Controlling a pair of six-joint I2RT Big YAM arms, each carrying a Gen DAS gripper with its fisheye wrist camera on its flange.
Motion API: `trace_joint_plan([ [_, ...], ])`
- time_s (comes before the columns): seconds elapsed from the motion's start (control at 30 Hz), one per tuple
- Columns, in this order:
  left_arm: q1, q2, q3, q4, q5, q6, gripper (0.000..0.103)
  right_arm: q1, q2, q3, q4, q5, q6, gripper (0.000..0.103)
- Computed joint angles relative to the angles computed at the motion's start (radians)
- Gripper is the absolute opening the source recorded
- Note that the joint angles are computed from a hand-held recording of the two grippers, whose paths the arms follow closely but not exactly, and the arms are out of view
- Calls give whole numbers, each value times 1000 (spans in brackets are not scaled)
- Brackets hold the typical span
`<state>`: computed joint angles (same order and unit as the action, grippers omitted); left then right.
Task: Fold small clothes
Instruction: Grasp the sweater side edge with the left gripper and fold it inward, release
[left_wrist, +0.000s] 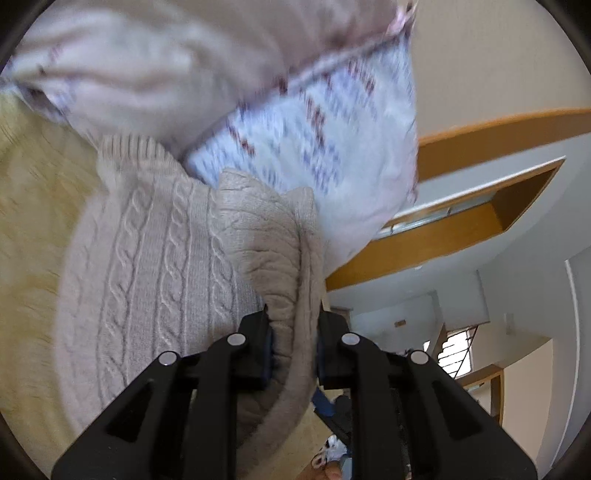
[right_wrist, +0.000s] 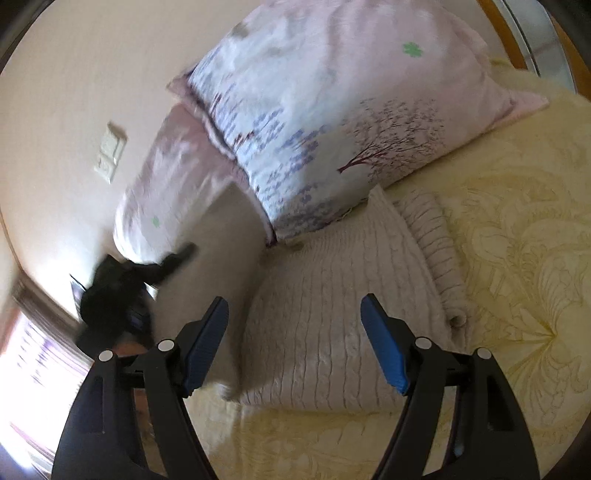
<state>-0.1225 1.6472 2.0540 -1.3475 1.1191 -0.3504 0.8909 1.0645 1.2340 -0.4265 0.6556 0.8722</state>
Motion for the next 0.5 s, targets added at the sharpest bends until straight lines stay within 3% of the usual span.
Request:
trace_joint_plan([
  [0.27,-136,29,-23,-94,-133,61,19,-139,-70,-109,141,-283,144,76],
  [0.4,-106,43,5,-149,-18,97,33,-185,-74,-130,175,-388,189,76],
  [0.43,-89,62,37,-222,43,142,39,-193,-74,-133,178,-409,196,76],
  [0.5,-53,67,81,-323,75,245,48,-207,-65,-127,165,-438,211,76],
])
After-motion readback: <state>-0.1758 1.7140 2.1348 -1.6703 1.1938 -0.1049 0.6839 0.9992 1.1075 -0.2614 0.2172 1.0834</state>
